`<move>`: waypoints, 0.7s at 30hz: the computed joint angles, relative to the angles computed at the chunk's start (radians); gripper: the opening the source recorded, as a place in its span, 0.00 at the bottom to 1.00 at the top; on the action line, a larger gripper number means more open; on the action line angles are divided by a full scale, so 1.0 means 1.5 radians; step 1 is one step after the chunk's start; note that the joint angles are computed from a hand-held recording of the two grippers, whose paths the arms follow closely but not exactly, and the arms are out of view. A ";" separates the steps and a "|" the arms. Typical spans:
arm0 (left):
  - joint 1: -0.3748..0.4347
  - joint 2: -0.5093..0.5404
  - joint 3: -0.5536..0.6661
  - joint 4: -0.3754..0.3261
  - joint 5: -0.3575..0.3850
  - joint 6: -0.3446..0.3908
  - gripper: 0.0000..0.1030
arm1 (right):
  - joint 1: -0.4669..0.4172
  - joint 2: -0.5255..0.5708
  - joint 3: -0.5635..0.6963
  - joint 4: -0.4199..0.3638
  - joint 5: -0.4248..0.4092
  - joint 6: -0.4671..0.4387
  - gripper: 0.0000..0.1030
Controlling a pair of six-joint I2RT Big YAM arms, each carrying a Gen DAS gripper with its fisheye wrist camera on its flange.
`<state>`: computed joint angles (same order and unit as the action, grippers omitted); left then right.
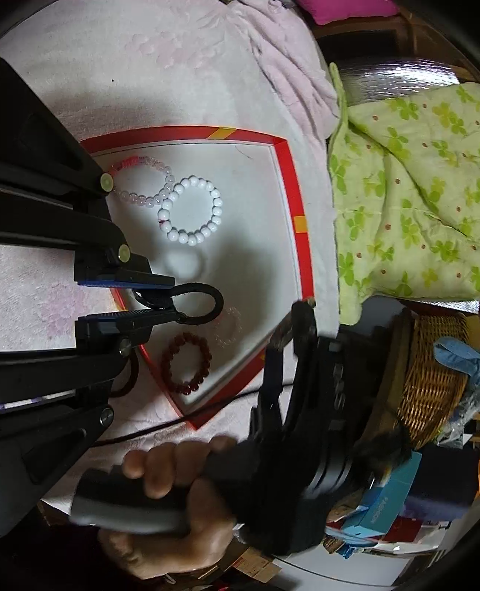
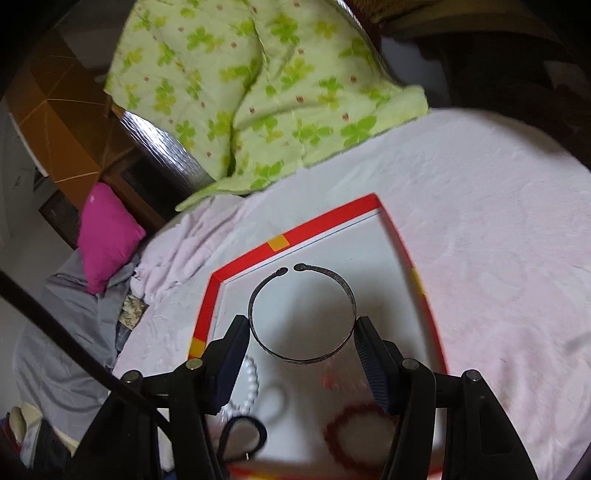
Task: Organize jewelry
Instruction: 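Carry the silver bangle into the tray with the right gripper while the left drops the hair tie there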
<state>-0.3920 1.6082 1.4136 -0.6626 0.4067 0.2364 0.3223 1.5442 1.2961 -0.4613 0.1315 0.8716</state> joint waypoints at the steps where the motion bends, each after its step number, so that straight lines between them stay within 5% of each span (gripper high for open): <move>1: 0.001 0.007 0.008 -0.012 0.000 0.004 0.11 | -0.006 0.021 0.022 -0.016 -0.010 0.000 0.60; 10: -0.003 0.041 0.037 -0.062 -0.021 0.013 0.11 | -0.032 0.122 0.133 -0.108 -0.051 0.018 0.60; 18: -0.002 0.044 0.039 -0.067 -0.019 0.003 0.11 | -0.034 0.149 0.157 -0.115 -0.057 0.034 0.61; 21: -0.004 0.039 0.032 -0.057 -0.032 0.010 0.19 | -0.036 0.144 0.146 -0.098 -0.065 0.052 0.63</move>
